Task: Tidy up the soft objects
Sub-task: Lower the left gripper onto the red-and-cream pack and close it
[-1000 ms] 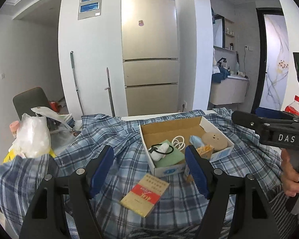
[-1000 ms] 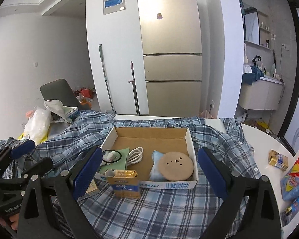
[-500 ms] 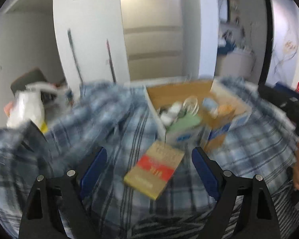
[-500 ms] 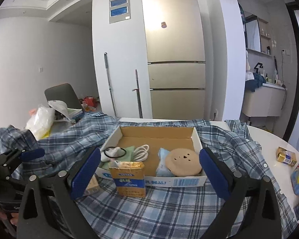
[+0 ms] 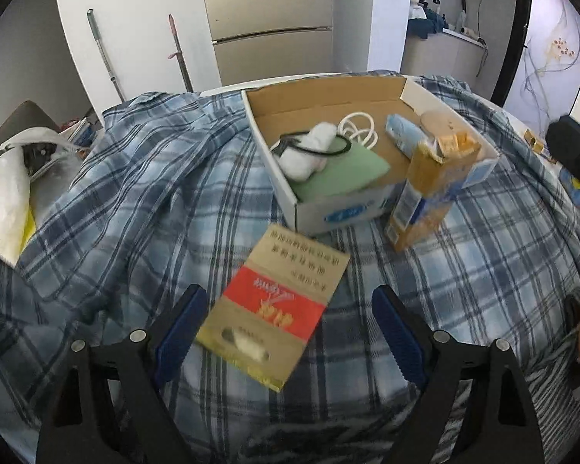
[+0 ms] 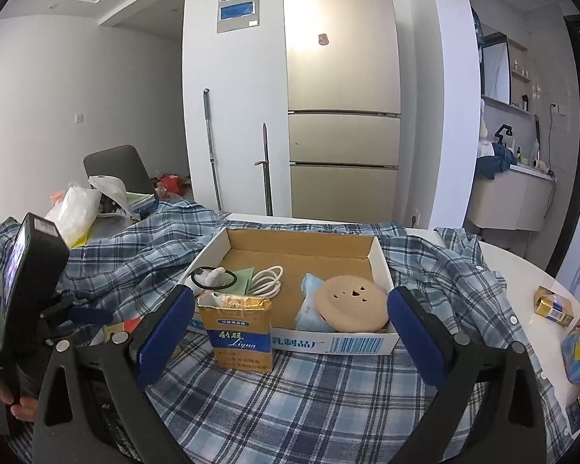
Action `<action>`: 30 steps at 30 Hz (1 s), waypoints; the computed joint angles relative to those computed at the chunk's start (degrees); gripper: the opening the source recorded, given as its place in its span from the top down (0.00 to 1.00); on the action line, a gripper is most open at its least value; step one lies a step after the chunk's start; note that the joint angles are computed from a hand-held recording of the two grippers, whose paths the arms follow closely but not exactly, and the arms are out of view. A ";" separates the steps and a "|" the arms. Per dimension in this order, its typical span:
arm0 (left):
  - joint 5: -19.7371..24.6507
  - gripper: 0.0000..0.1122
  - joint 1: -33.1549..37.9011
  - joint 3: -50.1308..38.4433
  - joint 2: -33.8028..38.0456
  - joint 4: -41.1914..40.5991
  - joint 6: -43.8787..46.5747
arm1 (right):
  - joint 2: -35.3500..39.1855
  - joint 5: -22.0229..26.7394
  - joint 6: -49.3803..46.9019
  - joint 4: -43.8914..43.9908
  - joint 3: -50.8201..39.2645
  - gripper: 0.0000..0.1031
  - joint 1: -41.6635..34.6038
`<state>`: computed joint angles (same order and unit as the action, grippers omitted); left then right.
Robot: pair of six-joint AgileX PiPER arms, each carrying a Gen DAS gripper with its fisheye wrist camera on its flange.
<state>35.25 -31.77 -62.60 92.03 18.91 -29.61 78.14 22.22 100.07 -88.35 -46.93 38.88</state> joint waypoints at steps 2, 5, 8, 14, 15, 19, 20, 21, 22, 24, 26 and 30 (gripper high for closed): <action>1.07 0.21 1.13 -2.06 1.26 -2.76 3.48 | 0.04 -0.59 -0.07 0.50 -0.03 0.03 -0.70; 1.31 0.21 3.75 -3.19 2.35 -8.99 8.30 | 0.16 -1.85 -2.03 3.17 -0.43 0.03 -1.97; 0.78 0.21 5.79 -2.44 2.25 -14.42 12.02 | -0.20 -4.02 -3.32 5.34 -0.38 0.03 -3.44; -0.52 0.21 7.58 1.49 -1.25 -24.80 21.26 | -0.20 -4.07 -4.17 5.75 -0.37 0.03 -3.52; -0.37 0.21 7.38 2.03 -1.72 -25.25 21.88 | -0.22 -4.13 -4.28 5.71 -0.34 0.03 -3.50; -0.70 0.30 4.61 4.34 -3.88 -22.47 19.50 | -0.19 -3.04 -3.01 4.15 -0.16 0.03 -2.88; -0.65 0.32 4.16 4.41 -3.99 -21.77 18.78 | -0.13 -2.82 -2.99 4.09 -0.19 0.03 -2.77; -0.74 0.33 3.76 4.35 -3.96 -21.30 18.26 | -0.04 -2.62 -3.15 4.23 -0.25 0.03 -2.62; -0.92 0.33 3.56 4.04 -3.60 -20.66 17.81 | 0.06 -2.57 -3.19 4.23 -0.26 0.03 -2.58; -0.92 0.33 2.54 3.24 -2.76 -16.18 13.67 | 0.28 -2.45 -3.80 4.80 -0.42 0.03 -2.49; -0.58 0.33 2.98 1.88 -1.64 -17.21 15.08 | 0.48 -2.25 -4.56 5.51 -0.57 0.03 -2.36; 0.06 0.33 2.91 -0.37 0.13 -15.14 13.04 | 0.80 -2.31 -6.40 7.18 -0.96 0.03 -2.42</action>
